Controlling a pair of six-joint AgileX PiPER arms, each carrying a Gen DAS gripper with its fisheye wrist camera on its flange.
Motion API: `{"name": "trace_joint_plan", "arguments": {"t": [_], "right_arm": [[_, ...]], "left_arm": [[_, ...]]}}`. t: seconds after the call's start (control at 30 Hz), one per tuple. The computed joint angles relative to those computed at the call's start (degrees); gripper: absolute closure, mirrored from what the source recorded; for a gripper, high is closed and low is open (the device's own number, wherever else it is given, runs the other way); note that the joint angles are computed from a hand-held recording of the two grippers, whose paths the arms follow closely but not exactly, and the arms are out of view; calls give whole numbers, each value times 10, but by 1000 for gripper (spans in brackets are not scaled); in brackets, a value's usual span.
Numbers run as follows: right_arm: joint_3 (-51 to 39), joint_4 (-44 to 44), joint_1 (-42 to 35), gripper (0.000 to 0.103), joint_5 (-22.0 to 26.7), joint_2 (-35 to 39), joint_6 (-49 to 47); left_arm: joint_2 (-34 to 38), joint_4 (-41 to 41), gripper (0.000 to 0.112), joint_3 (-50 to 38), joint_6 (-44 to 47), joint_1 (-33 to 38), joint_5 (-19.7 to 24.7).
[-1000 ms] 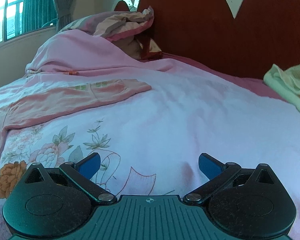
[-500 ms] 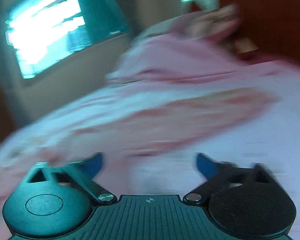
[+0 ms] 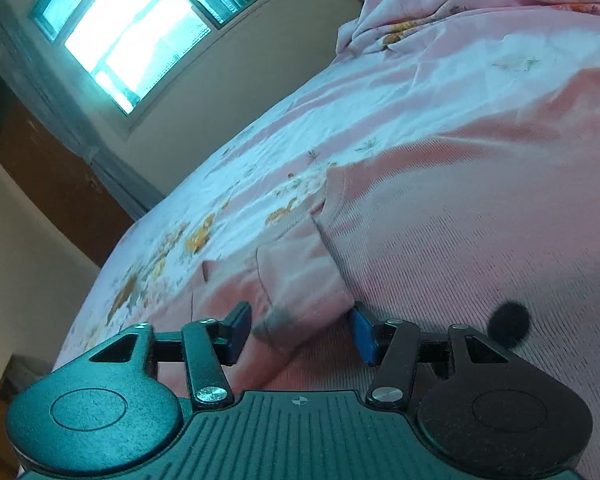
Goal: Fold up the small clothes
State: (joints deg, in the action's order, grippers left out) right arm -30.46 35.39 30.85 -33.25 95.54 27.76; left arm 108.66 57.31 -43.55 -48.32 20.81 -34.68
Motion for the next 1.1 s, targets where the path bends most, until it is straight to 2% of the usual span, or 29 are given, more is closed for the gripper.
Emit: {"name": "trace_joint_plan", "arguments": {"t": [0.03,0.07,0.1,0.17,0.23,0.33,0.37,0.43,0.5,0.57,0.63,0.67,0.73,0.77,0.8,0.9,1.0,1.03,1.07,1.1], "right_arm": [[-7,13,-5,85,10,0,-26],[-10,33,-4,98,24,-3,-54],[-5,45,-3,97,29,-11,-62],[17,56,10,98,-9,-22,-60],[37,104,49,98,-40,-48,-85],[88,237,167,98,-118,-108,-154],[82,286,198,98,-141,-100,-181],[79,317,198,98,-126,-70,-199],[75,256,139,98,-60,-47,-124],[94,207,118,97,-58,-66,-90],[97,213,111,97,-42,-87,-125],[102,235,120,97,-49,-99,-145],[112,323,168,97,-98,-120,-208],[108,349,178,97,-107,-122,-230],[108,351,181,97,-112,-125,-235],[99,292,160,97,-90,-101,-216],[78,274,124,97,-30,-78,-239],[76,305,125,97,-25,-91,-271],[82,359,146,97,-42,-105,-307],[102,398,175,97,-80,-131,-320]], "left_arm": [[1,11,19,-2,-9,3,-3],[-3,29,20,-5,-24,6,-1],[-6,35,20,-9,-33,5,6],[-8,-10,24,-12,-8,-4,27],[-11,-41,24,-6,-1,4,17],[-16,-53,24,5,28,8,16],[-17,-54,25,3,22,7,24],[-9,-29,24,-8,-12,11,29],[-15,15,24,-17,-31,10,53],[-34,29,24,-3,-7,15,59],[-53,28,22,27,11,47,13],[-60,22,20,38,11,66,-14],[-70,-9,19,58,22,88,-62],[-72,-35,16,64,38,86,-82],[-75,-46,12,61,42,77,-81],[-70,-39,11,28,35,23,-31],[-10,-44,12,-41,65,-52,118],[-5,-35,12,-53,39,-58,139],[-17,-10,13,-50,-6,-51,138],[-24,23,13,-43,-35,-31,113]]}}
